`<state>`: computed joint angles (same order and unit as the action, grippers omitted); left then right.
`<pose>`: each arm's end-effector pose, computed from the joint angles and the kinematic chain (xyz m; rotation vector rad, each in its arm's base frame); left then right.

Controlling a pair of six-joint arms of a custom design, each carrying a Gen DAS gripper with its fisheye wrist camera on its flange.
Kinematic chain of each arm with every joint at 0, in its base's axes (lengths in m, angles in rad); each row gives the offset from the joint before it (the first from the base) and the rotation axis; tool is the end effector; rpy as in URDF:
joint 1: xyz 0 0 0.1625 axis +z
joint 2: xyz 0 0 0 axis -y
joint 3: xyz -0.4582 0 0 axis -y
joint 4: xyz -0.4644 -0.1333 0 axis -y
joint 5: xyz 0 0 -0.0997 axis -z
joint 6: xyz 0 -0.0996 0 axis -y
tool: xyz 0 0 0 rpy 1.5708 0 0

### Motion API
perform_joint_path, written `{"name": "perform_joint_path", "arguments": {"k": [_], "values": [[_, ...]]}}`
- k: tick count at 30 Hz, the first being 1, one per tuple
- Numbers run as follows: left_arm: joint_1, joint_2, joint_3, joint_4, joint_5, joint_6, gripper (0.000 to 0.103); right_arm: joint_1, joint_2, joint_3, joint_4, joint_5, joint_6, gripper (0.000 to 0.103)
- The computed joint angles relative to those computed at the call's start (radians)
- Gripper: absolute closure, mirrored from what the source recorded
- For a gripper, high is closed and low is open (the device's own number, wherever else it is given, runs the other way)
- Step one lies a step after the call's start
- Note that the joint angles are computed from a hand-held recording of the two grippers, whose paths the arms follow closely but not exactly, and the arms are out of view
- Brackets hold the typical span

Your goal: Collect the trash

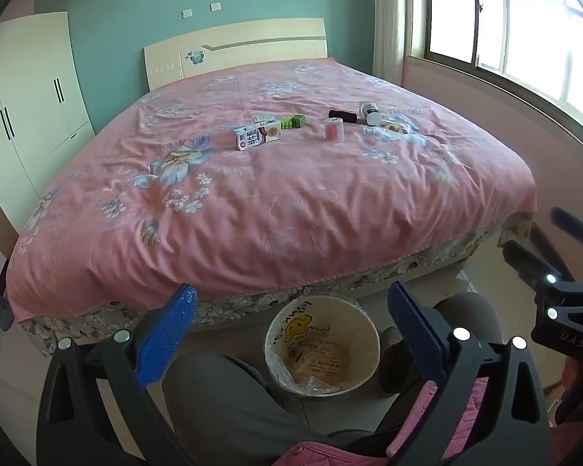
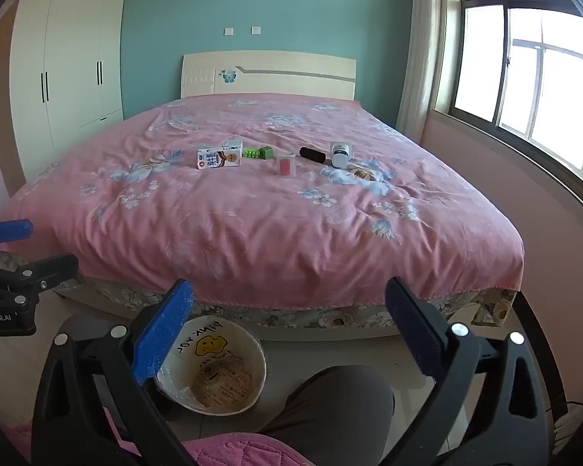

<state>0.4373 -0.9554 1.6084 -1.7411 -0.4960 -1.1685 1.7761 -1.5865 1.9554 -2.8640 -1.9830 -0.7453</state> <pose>-0.5403 -0.4964 0.1662 0.2738 2.1251 -0.9409 0.2054 -0.5281 0.4778 0.8519 -2.1864 0.9903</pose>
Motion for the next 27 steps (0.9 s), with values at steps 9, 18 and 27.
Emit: {"name": "perform_joint_path", "arguments": {"k": [9, 18, 27], "values": [[-0.003, 0.003, 0.000, 0.015, 0.019, -0.013, 0.003, -0.001, -0.003, -0.004, 0.017, 0.002, 0.012, 0.007], [-0.006, 0.003, -0.005, 0.026, 0.018, -0.020, 0.003, 0.003, -0.003, -0.005, 0.017, 0.000, 0.012, 0.007], [-0.007, 0.000, -0.004, 0.031, 0.019, -0.023, 0.003, -0.001, 0.003, -0.005, 0.010, 0.010, -0.005, 0.007]]}}
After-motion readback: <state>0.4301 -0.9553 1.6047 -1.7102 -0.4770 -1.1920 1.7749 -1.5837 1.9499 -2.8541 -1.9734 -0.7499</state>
